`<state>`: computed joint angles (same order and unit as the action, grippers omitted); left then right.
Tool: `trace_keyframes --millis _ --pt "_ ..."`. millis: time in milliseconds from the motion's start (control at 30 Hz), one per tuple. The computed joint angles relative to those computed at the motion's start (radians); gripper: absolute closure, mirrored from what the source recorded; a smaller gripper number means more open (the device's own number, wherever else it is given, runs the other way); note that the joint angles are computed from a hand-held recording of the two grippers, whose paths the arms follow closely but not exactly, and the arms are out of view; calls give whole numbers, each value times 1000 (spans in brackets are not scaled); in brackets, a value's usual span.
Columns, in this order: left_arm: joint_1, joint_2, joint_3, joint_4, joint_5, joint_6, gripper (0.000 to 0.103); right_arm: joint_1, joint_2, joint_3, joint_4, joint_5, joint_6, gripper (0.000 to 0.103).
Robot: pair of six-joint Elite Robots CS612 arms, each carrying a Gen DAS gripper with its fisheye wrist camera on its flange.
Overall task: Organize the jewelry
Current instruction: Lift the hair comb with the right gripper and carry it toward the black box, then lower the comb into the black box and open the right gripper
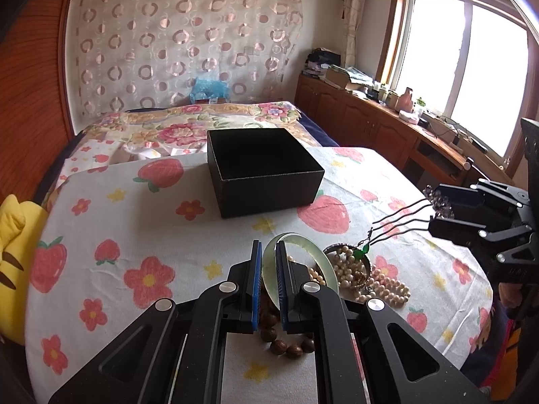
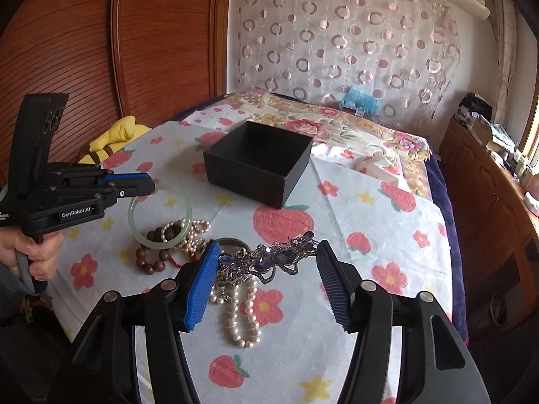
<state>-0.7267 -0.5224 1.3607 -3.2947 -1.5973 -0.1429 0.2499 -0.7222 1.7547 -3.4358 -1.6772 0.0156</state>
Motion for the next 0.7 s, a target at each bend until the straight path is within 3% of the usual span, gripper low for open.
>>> trace_keyframes --millis 267,700 --pt "0 -4 -2 1 0 -1 96 -2 -15 4 -9 -8 -10 42" --pt "9 13 -90 38 9 15 96 -24 20 -90 -5 34 -32 42"
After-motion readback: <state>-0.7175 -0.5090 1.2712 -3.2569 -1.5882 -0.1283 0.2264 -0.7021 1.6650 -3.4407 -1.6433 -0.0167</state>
